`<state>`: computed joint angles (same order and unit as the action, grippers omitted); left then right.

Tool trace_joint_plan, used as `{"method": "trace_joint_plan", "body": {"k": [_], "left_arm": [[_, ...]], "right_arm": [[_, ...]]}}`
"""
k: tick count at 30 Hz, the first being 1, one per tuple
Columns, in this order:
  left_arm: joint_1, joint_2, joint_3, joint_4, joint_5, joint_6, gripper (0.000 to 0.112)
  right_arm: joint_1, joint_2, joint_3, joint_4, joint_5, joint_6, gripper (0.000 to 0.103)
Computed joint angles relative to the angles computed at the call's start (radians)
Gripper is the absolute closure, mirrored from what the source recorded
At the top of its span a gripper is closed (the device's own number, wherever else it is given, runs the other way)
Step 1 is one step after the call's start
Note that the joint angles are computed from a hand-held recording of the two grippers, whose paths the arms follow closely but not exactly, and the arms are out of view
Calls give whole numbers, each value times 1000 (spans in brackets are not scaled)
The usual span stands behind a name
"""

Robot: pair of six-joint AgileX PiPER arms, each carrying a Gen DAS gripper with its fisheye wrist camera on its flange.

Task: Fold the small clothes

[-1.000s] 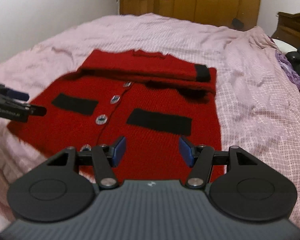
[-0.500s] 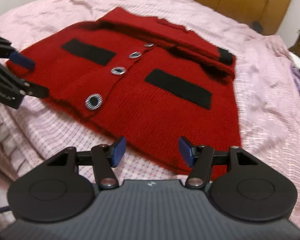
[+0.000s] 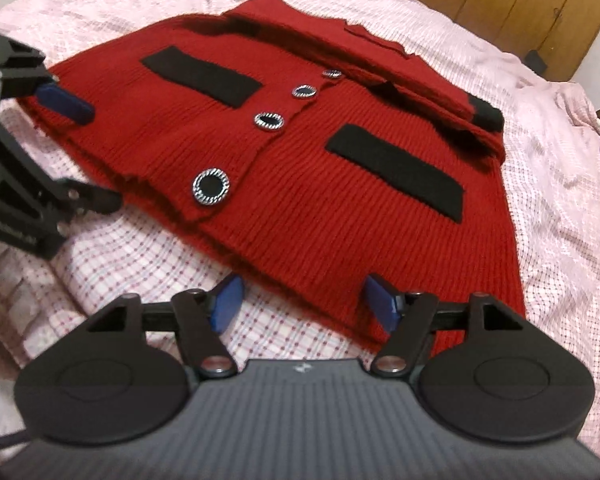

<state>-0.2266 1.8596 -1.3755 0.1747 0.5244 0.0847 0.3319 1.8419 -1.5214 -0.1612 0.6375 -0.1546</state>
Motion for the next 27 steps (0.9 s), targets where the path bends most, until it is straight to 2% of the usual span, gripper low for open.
{"method": "trace_joint_plan", "body": {"k": [4,10,20,27], "left_arm": [[-5,6,-2,15,-6,-13,27],[-7,9,-7,23,-7,-23,27],[-4,1,-4,32,-15,-30,27],[36,-3,-12,127,-31,-139,27]], "right_arm": [[-20,4,-8,8,-33,50,34],[-42,5,-10,-50,-91,215,34],[-85,-10,-8,-60,-120,287,34],[-122,-16,-7,-44,-122,307,34]]}}
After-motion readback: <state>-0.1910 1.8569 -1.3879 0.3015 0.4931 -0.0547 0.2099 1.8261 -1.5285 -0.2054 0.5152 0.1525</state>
